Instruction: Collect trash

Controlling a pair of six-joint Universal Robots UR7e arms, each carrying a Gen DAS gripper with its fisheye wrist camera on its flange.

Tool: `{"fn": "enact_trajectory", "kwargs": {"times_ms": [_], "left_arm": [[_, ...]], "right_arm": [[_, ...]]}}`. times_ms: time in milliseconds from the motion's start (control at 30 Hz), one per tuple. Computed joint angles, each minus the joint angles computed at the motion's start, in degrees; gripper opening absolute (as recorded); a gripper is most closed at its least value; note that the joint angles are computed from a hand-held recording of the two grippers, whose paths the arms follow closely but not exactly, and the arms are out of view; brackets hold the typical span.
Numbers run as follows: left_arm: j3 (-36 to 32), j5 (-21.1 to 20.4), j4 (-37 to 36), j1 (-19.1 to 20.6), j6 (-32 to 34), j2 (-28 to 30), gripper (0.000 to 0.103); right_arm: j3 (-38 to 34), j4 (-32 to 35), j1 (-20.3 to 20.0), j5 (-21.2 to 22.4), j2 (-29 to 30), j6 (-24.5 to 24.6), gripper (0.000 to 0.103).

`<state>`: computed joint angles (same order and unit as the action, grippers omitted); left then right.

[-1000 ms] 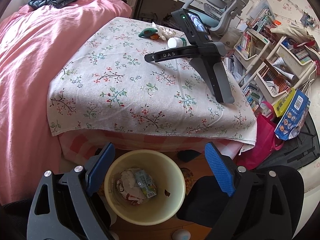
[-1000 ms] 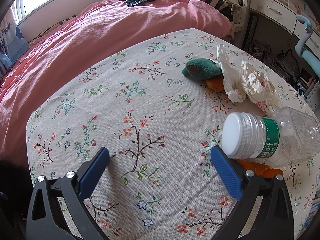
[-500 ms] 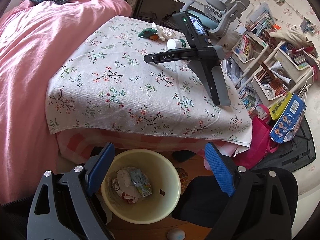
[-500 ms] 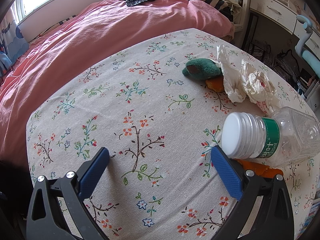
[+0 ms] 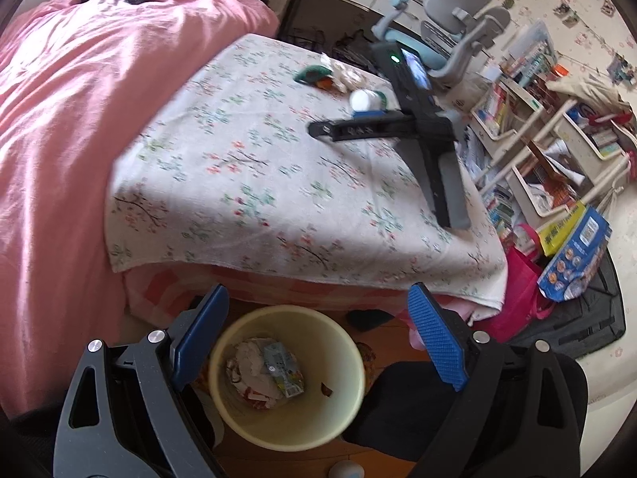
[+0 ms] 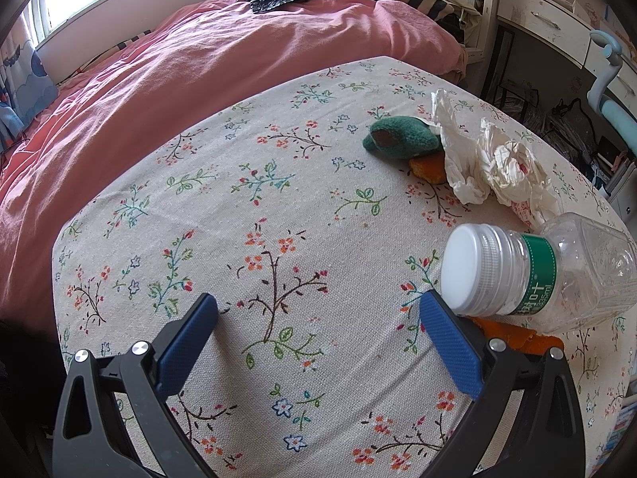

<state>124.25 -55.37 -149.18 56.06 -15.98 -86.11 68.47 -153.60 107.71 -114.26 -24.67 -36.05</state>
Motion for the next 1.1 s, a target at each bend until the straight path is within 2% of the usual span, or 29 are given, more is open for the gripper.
{"fn": "enact_trajectory", "kwargs": {"times_ms": [267, 367, 433, 633, 833, 967, 1033, 1100], "left_arm": [[-6.49, 3.93, -0.08, 4.61, -5.57, 1.61, 0.088], [-9.75, 5.16, 0.29, 5.45, -4.96, 3.66, 0.088], [-12.74, 6.21, 0.52, 5.70, -1.79, 5.97, 0.088], [-24.10, 7.83, -5.45, 7.44, 14.78, 16.27, 0.088], [-38.87, 2.54, -3.76, 11.43, 19.94, 28.04, 0.087], [-48.05, -0.03, -3.46, 12.01, 29.31, 36.07, 0.086], [-52.39, -0.46, -2.78, 12.17, 32.81, 39.90, 0.083], [-56.68, -1.20, 0.44, 12.47, 33.30, 43.11, 0.079]], "right_arm": [[-0.06, 0.02, 0.03, -0.01, 0.05, 0.03, 0.097], [-0.06, 0.02, 0.03, -0.01, 0.06, 0.04, 0.097], [-0.09, 0.04, 0.04, -0.02, 0.07, 0.06, 0.097], [0.04, -0.02, 0.08, -0.03, 0.03, 0.10, 0.097], [-0.18, 0.08, 0.08, -0.03, 0.15, 0.10, 0.097], [-1.44, 0.48, -0.03, -0.08, 0.91, -0.01, 0.097], [-1.59, -0.04, 0.07, -0.79, 1.19, 2.08, 0.097], [0.11, -0.97, 0.71, -3.73, 0.44, 5.33, 0.097]]}}
